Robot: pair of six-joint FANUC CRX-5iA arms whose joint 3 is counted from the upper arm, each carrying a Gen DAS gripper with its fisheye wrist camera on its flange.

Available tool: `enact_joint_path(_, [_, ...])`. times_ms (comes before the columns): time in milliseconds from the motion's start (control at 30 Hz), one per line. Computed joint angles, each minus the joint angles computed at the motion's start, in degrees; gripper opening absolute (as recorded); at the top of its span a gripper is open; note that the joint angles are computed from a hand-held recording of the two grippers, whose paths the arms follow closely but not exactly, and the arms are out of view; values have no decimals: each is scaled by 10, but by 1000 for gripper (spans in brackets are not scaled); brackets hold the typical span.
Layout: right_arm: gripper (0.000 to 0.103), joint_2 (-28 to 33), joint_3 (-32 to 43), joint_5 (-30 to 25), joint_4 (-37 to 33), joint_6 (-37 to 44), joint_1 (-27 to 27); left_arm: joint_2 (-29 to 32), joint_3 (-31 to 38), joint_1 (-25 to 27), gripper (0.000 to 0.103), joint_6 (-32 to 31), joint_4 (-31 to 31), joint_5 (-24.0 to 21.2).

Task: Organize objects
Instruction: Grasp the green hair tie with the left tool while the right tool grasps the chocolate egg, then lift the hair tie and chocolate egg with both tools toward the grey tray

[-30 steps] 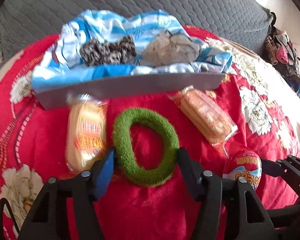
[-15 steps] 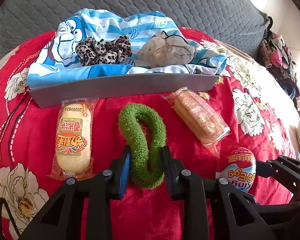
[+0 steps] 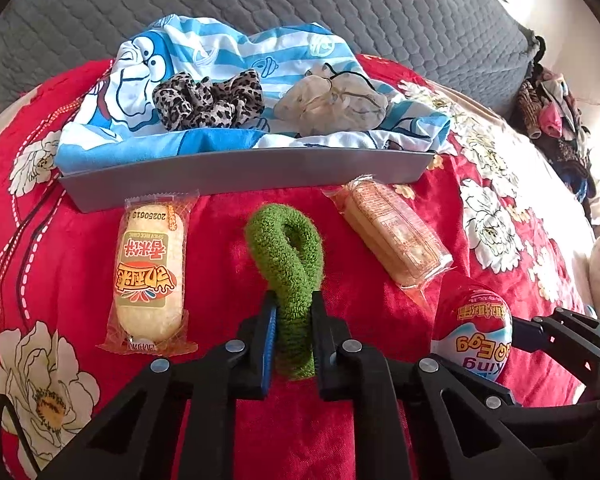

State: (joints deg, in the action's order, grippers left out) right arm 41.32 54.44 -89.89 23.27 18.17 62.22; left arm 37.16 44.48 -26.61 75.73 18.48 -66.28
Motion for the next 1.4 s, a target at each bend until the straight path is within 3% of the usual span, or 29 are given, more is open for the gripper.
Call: enact_joint_path(1400, [55,8,25,-8,39,31,15,-49,-34,16,12,5,-9,17])
